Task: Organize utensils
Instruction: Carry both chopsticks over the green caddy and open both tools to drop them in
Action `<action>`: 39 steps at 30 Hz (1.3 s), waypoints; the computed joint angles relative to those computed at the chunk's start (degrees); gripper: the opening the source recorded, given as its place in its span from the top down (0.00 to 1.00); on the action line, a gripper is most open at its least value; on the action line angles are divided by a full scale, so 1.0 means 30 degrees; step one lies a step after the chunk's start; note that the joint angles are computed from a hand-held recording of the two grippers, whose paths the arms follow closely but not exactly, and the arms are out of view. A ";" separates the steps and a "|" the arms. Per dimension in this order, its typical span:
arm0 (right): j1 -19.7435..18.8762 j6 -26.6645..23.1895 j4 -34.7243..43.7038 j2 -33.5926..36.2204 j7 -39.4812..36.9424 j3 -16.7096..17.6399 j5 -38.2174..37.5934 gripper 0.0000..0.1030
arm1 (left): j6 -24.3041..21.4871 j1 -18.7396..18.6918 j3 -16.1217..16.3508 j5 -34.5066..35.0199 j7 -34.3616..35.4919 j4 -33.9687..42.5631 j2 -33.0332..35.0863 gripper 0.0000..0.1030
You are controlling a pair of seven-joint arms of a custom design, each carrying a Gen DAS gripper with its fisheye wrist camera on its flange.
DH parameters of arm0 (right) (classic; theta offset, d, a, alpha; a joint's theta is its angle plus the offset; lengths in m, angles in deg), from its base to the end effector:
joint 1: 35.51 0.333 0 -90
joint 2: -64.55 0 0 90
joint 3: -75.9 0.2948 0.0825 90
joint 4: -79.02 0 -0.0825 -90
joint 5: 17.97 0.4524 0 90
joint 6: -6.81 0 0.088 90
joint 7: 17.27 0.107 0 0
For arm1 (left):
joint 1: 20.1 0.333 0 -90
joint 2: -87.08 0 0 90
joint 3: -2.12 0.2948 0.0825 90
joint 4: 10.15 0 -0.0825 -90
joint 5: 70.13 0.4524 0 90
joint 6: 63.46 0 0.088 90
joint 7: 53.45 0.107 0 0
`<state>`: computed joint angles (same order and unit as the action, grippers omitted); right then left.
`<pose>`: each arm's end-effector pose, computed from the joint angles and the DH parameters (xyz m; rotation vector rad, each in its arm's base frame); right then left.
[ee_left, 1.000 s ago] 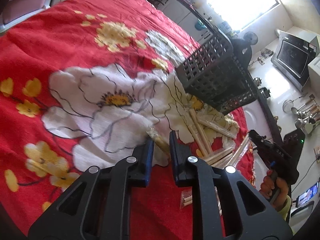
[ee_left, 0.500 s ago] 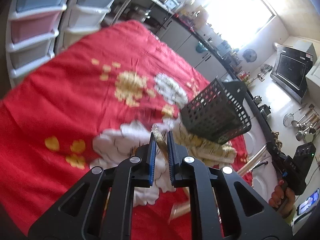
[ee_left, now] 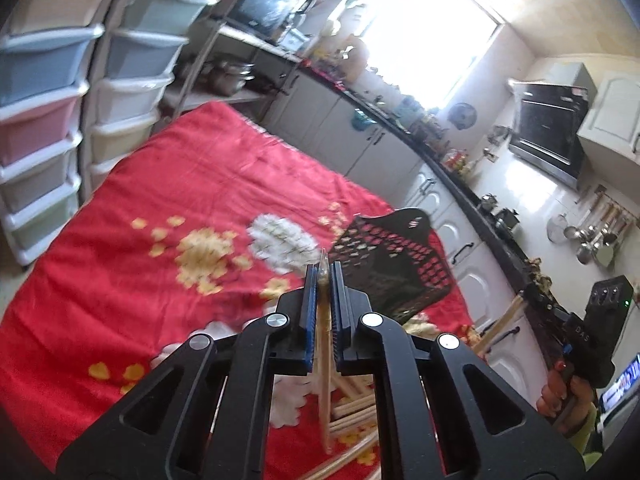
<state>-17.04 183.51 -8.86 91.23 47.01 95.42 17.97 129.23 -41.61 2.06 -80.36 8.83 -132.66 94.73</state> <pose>0.6697 0.4018 0.4694 -1.6749 1.1368 -0.2999 0.6157 -0.2225 0.4129 -1.9787 1.4510 -1.4183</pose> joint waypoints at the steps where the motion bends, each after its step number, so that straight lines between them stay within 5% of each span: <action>1: -0.0009 0.0090 -0.0013 -0.0033 -0.0064 0.0035 -0.0019 0.97 | -0.0031 0.0218 -0.0255 0.0267 -0.0066 0.0175 0.0047 0.97; 6: -0.0236 0.0324 0.0032 -0.0136 -0.0489 0.0355 0.0033 0.97 | 0.0142 0.5259 -0.4950 0.6176 -0.4136 0.1322 0.0591 0.97; 12: -0.0607 0.0750 0.0372 -0.0137 -0.1078 0.0912 0.0195 0.97 | 0.0229 0.3739 -0.3740 0.7352 -0.4399 0.2956 0.1222 0.97; 18: -0.1266 0.1058 0.1212 0.0150 -0.2312 0.2057 0.0593 0.97 | 0.0324 -0.0827 0.0347 0.4584 -0.1511 0.4678 0.1991 0.97; 22: -0.1338 0.1250 0.2126 0.0516 -0.2977 0.2429 0.0648 0.97 | 0.0333 -0.2753 0.2089 0.2681 0.0228 0.5829 0.2582 0.97; 27: -0.1119 0.1447 0.3882 0.1407 -0.3199 0.2476 0.0336 0.97 | 0.0381 -0.7356 0.6620 -0.1241 0.3428 0.7290 0.3502 0.97; 32: -0.0195 0.1050 0.6654 0.2898 -0.2303 0.1465 -0.0403 0.97 | 0.0186 -1.1755 1.1560 -0.5159 0.5947 0.8882 0.5131 0.97; 39: 0.1601 -0.0035 1.1051 0.5710 0.0038 -0.0862 -0.2128 0.97 | -0.0841 -1.5179 1.7017 -0.6726 0.4618 1.0371 0.8310 0.97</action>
<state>-12.23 183.40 24.29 108.36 47.12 92.83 11.59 126.71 -87.15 53.11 -100.54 22.68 -101.54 119.66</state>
